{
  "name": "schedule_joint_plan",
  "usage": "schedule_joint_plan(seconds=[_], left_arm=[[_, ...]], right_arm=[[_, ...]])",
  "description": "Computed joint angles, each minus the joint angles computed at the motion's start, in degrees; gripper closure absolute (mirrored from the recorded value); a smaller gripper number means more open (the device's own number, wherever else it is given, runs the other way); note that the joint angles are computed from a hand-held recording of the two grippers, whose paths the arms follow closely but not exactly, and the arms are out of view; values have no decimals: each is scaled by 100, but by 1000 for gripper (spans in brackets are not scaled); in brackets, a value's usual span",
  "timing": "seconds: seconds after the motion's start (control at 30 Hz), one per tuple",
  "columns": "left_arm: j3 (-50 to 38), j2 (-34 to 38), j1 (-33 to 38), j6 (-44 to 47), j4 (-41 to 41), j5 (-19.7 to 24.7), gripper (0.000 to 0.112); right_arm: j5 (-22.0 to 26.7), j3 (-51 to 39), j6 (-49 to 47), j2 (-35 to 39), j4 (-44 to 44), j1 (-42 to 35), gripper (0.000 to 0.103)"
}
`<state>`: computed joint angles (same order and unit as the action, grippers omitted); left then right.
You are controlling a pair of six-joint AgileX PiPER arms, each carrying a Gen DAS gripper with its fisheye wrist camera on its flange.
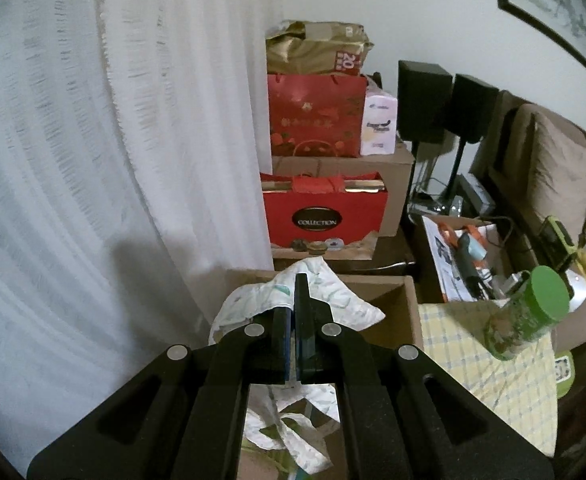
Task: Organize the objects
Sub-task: 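Carry the cloth bag and the container over the cardboard box with both tools, then open the left tool dropping the bag while the right tool drops the container into the box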
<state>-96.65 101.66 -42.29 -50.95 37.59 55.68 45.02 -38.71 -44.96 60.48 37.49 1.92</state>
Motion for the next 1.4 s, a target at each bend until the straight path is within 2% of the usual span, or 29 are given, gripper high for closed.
schedule_joint_plan(seconds=[0.27, 0.43, 0.63, 0.67, 0.7, 0.73, 0.8, 0.97, 1.1, 1.2, 1.4], left_arm=[[1034, 105, 212, -143, -306, -956, 111], [1724, 247, 393, -56, -893, -1496, 111], [2136, 203, 393, 341, -1540, -1503, 108], [2181, 165, 400, 240, -1489, -1397, 105], [2256, 117, 402, 148, -1424, -1363, 93], [2433, -20, 428, 94, -1397, -1447, 76], [2732, -275, 501, 2, -1366, -1640, 62], [3172, -761, 771, 107, -1588, -1919, 61], [3293, -984, 845, 390, -1871, -1957, 48], [3339, -1103, 906, 714, -2186, -1975, 48], [3515, -1277, 911, 723, -2206, -1991, 48]], right_arm=[[-294, 73, 158, 235, -4, 421, 61], [-341, 92, 264, 262, -106, 516, 61], [-316, 136, 193, 446, 60, 566, 60], [-279, 157, 79, 495, 180, 542, 60], [-328, 188, 128, 521, 171, 603, 60], [-417, 212, 219, 529, 103, 694, 60], [-460, 223, 246, 585, 121, 794, 60], [-695, 254, 592, 756, -33, 1232, 60], [-1040, 288, 946, 1030, -283, 1607, 60], [-1332, 325, 1249, 1232, -543, 1860, 60], [-2054, 437, 2709, 1401, -1962, 2558, 60]])
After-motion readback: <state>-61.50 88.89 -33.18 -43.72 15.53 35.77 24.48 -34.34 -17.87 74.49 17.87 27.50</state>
